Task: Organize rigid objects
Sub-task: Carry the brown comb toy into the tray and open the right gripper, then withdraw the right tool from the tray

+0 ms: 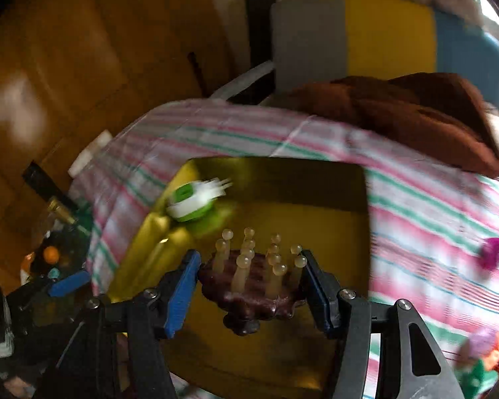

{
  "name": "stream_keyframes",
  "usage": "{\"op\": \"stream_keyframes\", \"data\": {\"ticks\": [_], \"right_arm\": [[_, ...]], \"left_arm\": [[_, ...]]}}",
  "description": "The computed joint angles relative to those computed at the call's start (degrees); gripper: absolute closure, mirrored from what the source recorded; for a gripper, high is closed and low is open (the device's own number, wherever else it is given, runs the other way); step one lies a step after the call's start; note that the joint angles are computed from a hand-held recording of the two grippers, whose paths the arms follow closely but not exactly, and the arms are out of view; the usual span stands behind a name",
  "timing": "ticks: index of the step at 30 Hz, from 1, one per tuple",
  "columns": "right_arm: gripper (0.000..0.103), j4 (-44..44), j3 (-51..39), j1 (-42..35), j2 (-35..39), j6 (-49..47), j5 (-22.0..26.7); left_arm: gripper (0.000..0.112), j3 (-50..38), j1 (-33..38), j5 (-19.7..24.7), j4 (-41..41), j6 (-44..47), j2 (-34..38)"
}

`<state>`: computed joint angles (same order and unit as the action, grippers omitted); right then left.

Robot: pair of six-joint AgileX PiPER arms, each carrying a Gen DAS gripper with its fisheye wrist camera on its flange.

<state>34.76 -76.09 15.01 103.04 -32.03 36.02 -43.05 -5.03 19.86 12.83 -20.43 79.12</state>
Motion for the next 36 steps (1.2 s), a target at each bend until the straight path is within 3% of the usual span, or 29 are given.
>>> {"op": "stream_keyframes", "data": {"ticks": [12, 16, 18, 19, 24, 31, 36], "right_arm": [[0.043, -7.82, -20.37, 11.05, 16.82, 16.17, 6.72], [0.041, -8.50, -30.74, 12.26, 24.18, 22.16, 11.46], [0.031, -7.58, -35.30, 12.34, 27.47, 23.92, 13.24], [0.019, -7.13, -35.89, 12.27, 27.93, 24.33, 13.19], [0.017, -5.28, -30.28, 11.62, 23.95, 22.11, 9.43], [0.012, -4.87, -15.87, 9.67, 13.99, 17.60, 2.76], [0.009, -4.99, -7.31, 8.76, 7.65, 14.97, -1.43]], "left_arm": [[0.057, 2.63, 9.21, -1.79, -14.88, 15.13, -0.66], [0.057, 2.68, 11.37, -2.11, -18.01, 18.44, -0.07], [0.057, 2.69, 11.86, -2.08, -19.01, 19.46, 0.23], [0.057, 2.87, 12.01, -2.18, -19.59, 20.06, 0.18], [0.057, 3.49, 11.99, -3.04, -20.16, 20.63, 0.03], [0.057, 3.72, 10.75, -2.85, -18.41, 18.89, -1.04], [0.057, 4.06, 8.24, -2.51, -12.96, 13.11, -2.60]]}}
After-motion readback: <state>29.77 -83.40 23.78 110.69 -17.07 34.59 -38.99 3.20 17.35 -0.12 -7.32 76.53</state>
